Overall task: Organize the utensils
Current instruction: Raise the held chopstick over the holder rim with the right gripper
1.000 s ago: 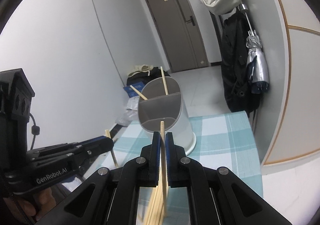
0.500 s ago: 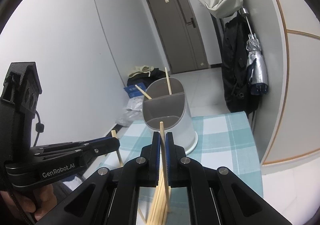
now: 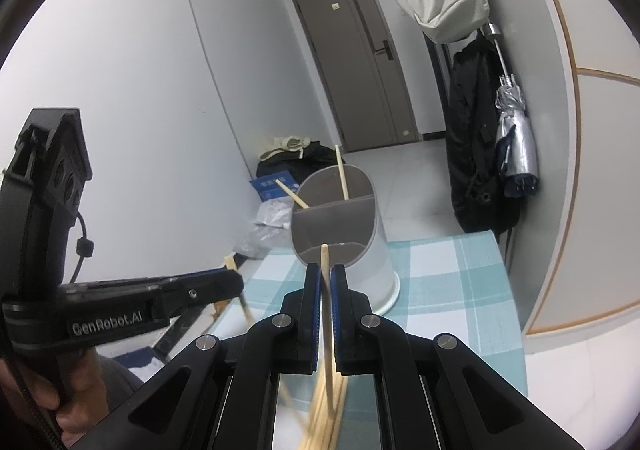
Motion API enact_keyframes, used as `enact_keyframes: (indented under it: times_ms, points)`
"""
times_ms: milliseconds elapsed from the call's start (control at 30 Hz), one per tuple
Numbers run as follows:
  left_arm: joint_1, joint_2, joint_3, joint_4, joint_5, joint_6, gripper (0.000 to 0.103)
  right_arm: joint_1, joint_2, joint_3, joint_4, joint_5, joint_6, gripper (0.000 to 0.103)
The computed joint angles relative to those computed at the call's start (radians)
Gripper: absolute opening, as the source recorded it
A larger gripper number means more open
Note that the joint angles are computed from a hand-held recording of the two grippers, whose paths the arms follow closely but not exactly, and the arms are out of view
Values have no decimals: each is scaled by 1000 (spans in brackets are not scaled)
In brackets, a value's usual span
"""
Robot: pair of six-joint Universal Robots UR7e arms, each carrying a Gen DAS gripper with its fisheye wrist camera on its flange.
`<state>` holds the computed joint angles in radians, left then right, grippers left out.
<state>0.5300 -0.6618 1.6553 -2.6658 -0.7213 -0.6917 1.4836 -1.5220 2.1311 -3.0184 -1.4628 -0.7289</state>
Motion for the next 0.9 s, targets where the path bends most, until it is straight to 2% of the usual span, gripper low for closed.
enact_keyframes:
  times_ms: [367, 600, 900]
  points:
    - [5, 16, -73, 22, -12, 89, 2, 26, 18, -45, 31, -7, 13, 4]
    - [21, 8, -145, 62, -39, 109, 2, 62, 50, -137, 67, -38, 39, 4]
    - [32, 17, -261, 74, -33, 177, 2, 135, 126, -293, 97, -57, 64, 4]
